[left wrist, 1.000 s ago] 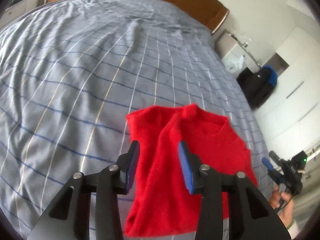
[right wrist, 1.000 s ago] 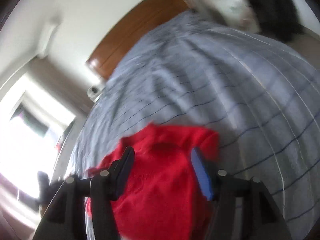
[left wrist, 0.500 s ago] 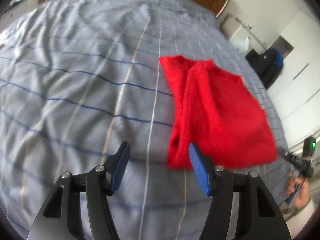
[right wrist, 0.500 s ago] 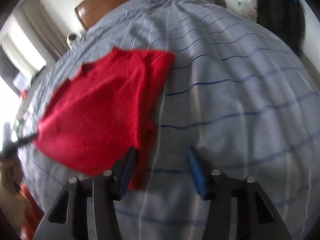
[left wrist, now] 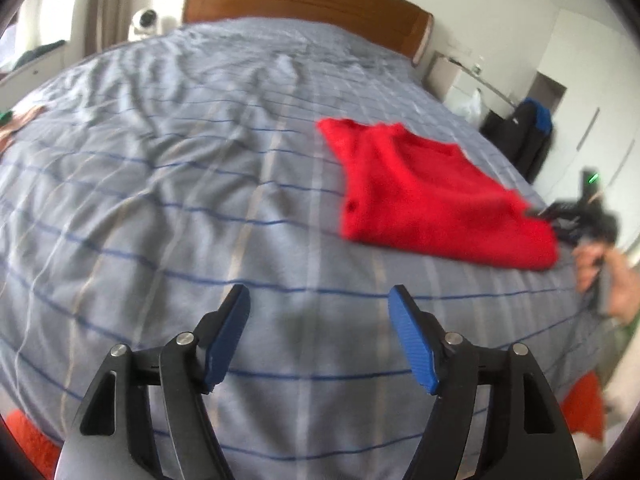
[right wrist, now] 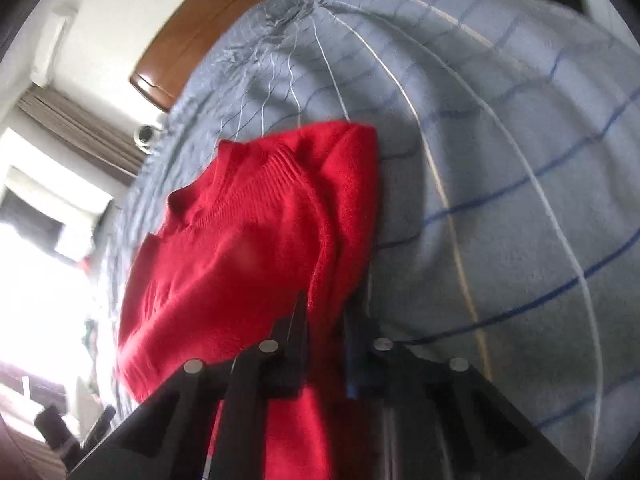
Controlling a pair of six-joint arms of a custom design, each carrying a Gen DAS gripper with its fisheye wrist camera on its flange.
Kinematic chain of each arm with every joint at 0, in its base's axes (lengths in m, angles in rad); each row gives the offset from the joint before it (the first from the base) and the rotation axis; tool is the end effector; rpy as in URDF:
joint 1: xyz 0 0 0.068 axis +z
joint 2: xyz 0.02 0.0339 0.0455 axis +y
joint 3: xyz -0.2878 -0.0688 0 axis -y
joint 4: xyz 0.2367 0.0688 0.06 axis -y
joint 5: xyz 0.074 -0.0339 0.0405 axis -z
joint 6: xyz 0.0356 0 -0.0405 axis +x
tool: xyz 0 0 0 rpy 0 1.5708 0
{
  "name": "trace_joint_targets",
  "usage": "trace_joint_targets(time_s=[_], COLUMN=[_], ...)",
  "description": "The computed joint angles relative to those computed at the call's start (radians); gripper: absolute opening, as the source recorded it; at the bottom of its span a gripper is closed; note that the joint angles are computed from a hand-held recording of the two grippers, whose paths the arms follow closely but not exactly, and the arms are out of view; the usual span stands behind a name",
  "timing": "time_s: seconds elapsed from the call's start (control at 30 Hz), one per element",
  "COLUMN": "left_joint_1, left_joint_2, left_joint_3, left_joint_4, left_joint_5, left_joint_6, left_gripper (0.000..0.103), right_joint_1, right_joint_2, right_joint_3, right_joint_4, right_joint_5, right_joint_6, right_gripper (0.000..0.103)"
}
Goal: Fold small clothes
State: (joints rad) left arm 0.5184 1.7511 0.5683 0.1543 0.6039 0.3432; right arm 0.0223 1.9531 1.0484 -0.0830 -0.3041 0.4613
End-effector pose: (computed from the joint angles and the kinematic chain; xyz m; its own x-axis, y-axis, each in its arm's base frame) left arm 0.2446 0.1162 0.1117 -0.7522 -0.1102 -0.6497 0.1060 0.9528 -0.2843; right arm 0.3799 0.0191 0.1414 -0.8302 0.4063 -0.3818 0.2048 0.8592 0.4689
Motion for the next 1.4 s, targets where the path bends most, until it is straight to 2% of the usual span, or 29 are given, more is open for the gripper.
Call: trace_joint_targets(time_s=[0.1, 0.2, 0.33, 0.4, 0.47, 0.5, 0.57, 0.67, 0.73, 0.77, 0.87, 0.93, 1.0, 1.03, 1.1, 1.17, 1.2, 1.23, 1.27, 1.3, 1.33, 1.37, 1.4], left_joint_1=[0.068, 0.107, 0.114, 0.122, 0.126, 0.130, 0.141, 0.149, 0.145, 0.144, 0.133, 0.131, 0.131, 0.133, 0.136, 0.136, 0.129, 0.114, 0.099, 0.073, 0.039, -0.007, -0.050], left_joint_2=[0.090, 0.137, 0.139, 0.137, 0.131, 0.130, 0.132, 0.145, 0.155, 0.158, 0.157, 0.152, 0.143, 0.139, 0.121, 0.100, 0.086, 0.067, 0.058, 0.051, 0.053, 0.078, 0.122], left_joint_3=[-0.001, 0.039, 0.043, 0.035, 0.029, 0.027, 0.031, 0.047, 0.060, 0.062, 0.054, 0.040, 0.028, 0.023, 0.014, 0.021, 0.038, 0.070, 0.101, 0.149, 0.209, 0.301, 0.399], left_joint_4=[0.078, 0.056, 0.077, 0.075, 0.074, 0.073, 0.061, 0.046, 0.040, 0.041, 0.054, 0.069, 0.079, 0.082, 0.080, 0.051, 0.024, -0.022, -0.058, -0.111, -0.172, -0.267, -0.367], left_joint_5=[0.039, 0.080, 0.088, 0.090, 0.092, 0.096, 0.112, 0.133, 0.142, 0.144, 0.134, 0.124, 0.116, 0.112, 0.099, 0.089, 0.090, 0.105, 0.126, 0.150, 0.169, 0.188, 0.207], left_joint_6=[-0.024, -0.032, -0.036, -0.019, -0.008, -0.005, -0.001, -0.013, -0.029, -0.032, -0.040, -0.037, -0.031, -0.028, -0.020, -0.019, -0.025, -0.034, -0.041, -0.047, -0.051, -0.040, -0.025], left_gripper=[0.074, 0.073, 0.074, 0.074, 0.074, 0.074, 0.074, 0.074, 0.074, 0.074, 0.075, 0.076, 0.076, 0.076, 0.076, 0.076, 0.077, 0.077, 0.080, 0.083, 0.092, 0.097, 0.097], right_joint_1=[0.079, 0.220, 0.412, 0.470, 0.513, 0.525, 0.526, 0.495, 0.476, 0.467, 0.475, 0.506, 0.552, 0.607, 0.685, 0.744, 0.747, 0.728, 0.710, 0.686, 0.652, 0.624, 0.591], right_joint_2=[-0.075, -0.069, 0.121, 0.231, 0.343, 0.388, 0.428, 0.294, 0.206, 0.158, 0.116, 0.173, 0.215, 0.270, 0.347, 0.323, 0.302, 0.251, 0.207, 0.146, 0.066, 0.018, -0.021], right_joint_3=[0.073, 0.242, 0.561, 0.677, 0.757, 0.793, 0.780, 0.561, 0.464, 0.425, 0.424, 0.463, 0.446, 0.469, 0.516, 0.444, 0.419, 0.360, 0.308, 0.237, 0.152, 0.109, 0.073], right_joint_4=[-0.028, -0.109, -0.253, -0.288, -0.326, -0.352, -0.293, -0.086, -0.005, 0.001, -0.131, -0.184, -0.155, -0.161, -0.180, -0.092, -0.071, -0.036, 0.004, 0.054, 0.112, 0.137, 0.161], right_joint_5=[-0.044, -0.026, 0.046, 0.066, 0.036, 0.014, -0.051, -0.142, -0.149, -0.119, 0.054, 0.074, 0.071, 0.100, 0.173, 0.288, 0.281, 0.205, 0.158, 0.125, 0.116, 0.122, 0.133], right_joint_6=[0.041, 0.045, 0.036, 0.044, 0.060, 0.075, 0.127, 0.185, 0.182, 0.152, 0.030, -0.002, -0.034, -0.088, -0.154, -0.184, -0.182, -0.168, -0.151, -0.136, -0.116, -0.103, -0.087], right_gripper=[0.012, 0.012, 0.012, 0.013, 0.021, 0.028, 0.030, 0.032, 0.040, 0.042, 0.042, 0.041, 0.031, 0.028, 0.028, 0.029, 0.035, 0.043, 0.056, 0.063, 0.067, 0.076, 0.085])
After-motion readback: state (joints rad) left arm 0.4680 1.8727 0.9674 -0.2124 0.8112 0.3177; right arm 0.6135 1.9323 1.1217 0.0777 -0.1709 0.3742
